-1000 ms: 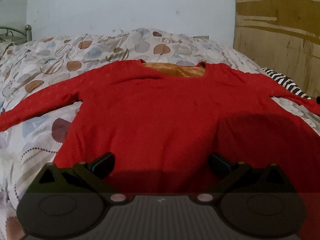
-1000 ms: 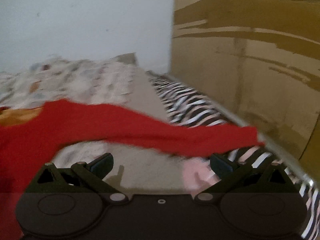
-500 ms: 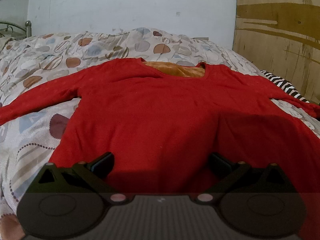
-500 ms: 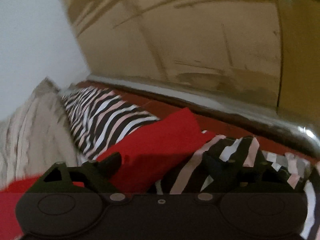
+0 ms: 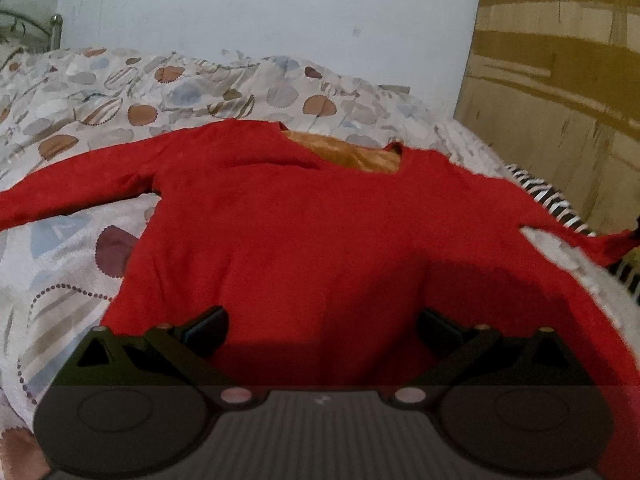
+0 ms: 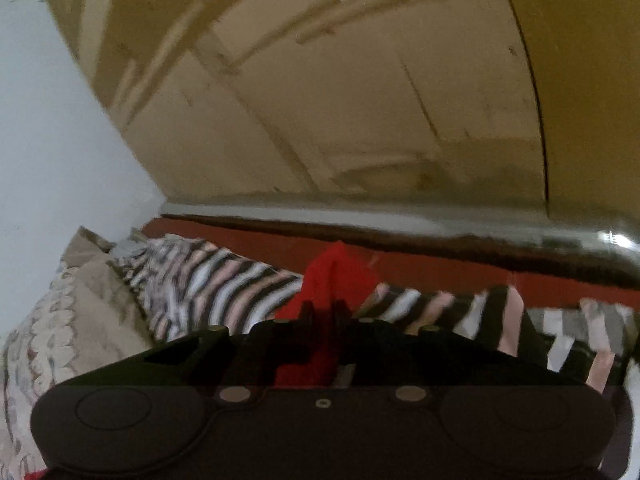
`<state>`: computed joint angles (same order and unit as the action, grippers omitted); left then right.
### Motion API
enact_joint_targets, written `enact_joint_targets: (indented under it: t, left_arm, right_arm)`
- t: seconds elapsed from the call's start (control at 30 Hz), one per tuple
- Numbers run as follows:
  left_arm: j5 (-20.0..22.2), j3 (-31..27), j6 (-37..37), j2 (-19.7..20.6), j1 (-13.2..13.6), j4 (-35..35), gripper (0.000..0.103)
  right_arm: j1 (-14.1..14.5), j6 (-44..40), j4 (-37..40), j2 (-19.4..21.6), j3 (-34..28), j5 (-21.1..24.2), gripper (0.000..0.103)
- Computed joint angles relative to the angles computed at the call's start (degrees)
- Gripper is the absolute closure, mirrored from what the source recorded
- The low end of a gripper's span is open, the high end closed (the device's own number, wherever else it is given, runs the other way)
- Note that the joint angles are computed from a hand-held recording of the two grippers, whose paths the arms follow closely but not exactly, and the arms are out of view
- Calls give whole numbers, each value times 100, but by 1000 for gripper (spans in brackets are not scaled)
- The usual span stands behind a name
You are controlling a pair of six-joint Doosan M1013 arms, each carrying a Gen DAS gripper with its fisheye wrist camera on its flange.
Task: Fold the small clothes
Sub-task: 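Grasp the sleeve cuff with the right gripper and lift it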
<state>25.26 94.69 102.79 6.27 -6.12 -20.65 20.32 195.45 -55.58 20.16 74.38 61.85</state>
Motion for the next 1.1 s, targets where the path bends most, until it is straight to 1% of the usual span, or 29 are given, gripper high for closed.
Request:
enact_joint_targets:
  t: [0.1, 0.2, 0.27, 0.37, 0.43, 0.5, 0.57, 0.63, 0.7, 0.8, 0.87, 0.93, 1.03, 1.1]
  left_arm:
    - [79, -22, 50, -56, 72, -261, 0]
    - [-19, -4, -153, -148, 75, -119, 0]
    - [-106, 21, -146, -217, 79, -101, 0]
    - [-238, 59, 126, -319, 108, -336, 0]
    - [-313, 80, 213, -382, 127, -422, 0]
    - [-395, 104, 155, -438, 145, -364, 0]
    - [-470, 128, -61, -487, 171, -207, 0]
    - [-508, 142, -430, -527, 225, 13, 0]
    - [-553, 160, -722, -551, 288, 184, 0]
    - [-642, 191, -1423, -584, 353, 846, 0]
    - [-669, 214, -1890, -597, 390, 1330, 0]
    - [-643, 225, -2194, -601, 424, 1642, 0]
    - [-557, 223, -2493, -586, 466, 1963, 0]
    - [-523, 227, -2591, -564, 478, 2084, 0]
  right_arm:
    - [133, -433, -318, 81, -270, 117, 95]
    - [300, -946, -682, 184, -603, 137, 95]
    - [422, -1321, -875, 288, -881, 134, 95]
    - [621, -1911, -1119, 446, -1291, -96, 95]
    - [756, -2312, -1230, 545, -1530, -359, 96]
    - [903, -2731, -1280, 647, -1762, -680, 96]
    - [1041, -3182, -1219, 766, -2007, -983, 96]
    - [1182, -3791, -953, 923, -2299, -1232, 96]
    - [1306, -4324, -491, 1074, -2565, -1404, 97]
    - [1465, -5006, 227, 1273, -2815, -1693, 97]
    - [1576, -5460, 698, 1383, -2862, -1868, 97]
    - [1677, -6057, 1223, 1498, -2910, -1907, 98]
    - [1804, -6932, 1883, 1625, -2903, -1849, 98]
    - [1898, -7316, 1991, 1634, -2751, -1870, 98]
